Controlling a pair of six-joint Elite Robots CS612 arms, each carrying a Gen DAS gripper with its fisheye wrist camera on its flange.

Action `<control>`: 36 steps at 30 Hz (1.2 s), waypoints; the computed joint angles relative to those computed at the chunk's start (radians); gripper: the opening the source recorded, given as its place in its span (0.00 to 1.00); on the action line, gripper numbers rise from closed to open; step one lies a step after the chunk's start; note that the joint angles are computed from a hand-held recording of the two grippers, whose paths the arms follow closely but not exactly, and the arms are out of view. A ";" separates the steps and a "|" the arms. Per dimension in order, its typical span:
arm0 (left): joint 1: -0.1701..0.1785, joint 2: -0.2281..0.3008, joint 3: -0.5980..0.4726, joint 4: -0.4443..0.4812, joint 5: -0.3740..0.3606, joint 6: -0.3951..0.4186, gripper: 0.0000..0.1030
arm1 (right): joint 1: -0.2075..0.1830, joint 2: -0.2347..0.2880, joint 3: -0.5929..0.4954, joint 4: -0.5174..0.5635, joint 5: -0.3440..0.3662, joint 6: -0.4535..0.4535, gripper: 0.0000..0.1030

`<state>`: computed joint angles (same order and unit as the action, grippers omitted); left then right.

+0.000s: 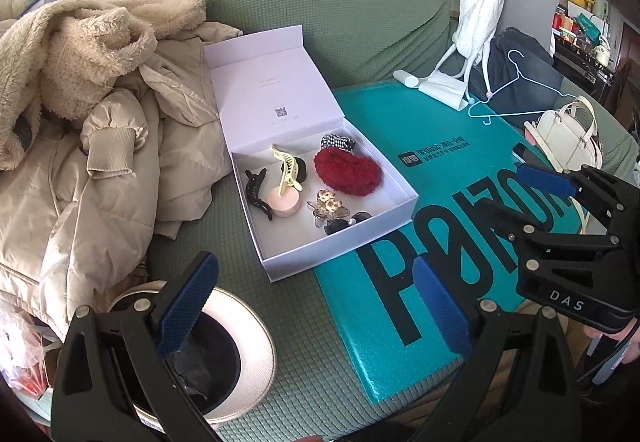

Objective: Organize objects

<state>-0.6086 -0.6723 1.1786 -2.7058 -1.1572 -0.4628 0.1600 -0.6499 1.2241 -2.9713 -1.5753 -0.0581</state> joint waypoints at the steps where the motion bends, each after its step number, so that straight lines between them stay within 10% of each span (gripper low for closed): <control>1: -0.001 0.000 0.001 -0.002 0.002 0.000 0.95 | 0.000 -0.002 0.004 -0.002 -0.002 0.000 0.63; 36: 0.002 -0.016 0.025 0.032 0.011 -0.061 0.95 | 0.001 -0.023 0.047 -0.001 -0.014 -0.022 0.63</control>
<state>-0.6064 -0.6879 1.2033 -2.6739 -1.1465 -0.5236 0.1611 -0.6727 1.2710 -2.9722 -1.5897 -0.0798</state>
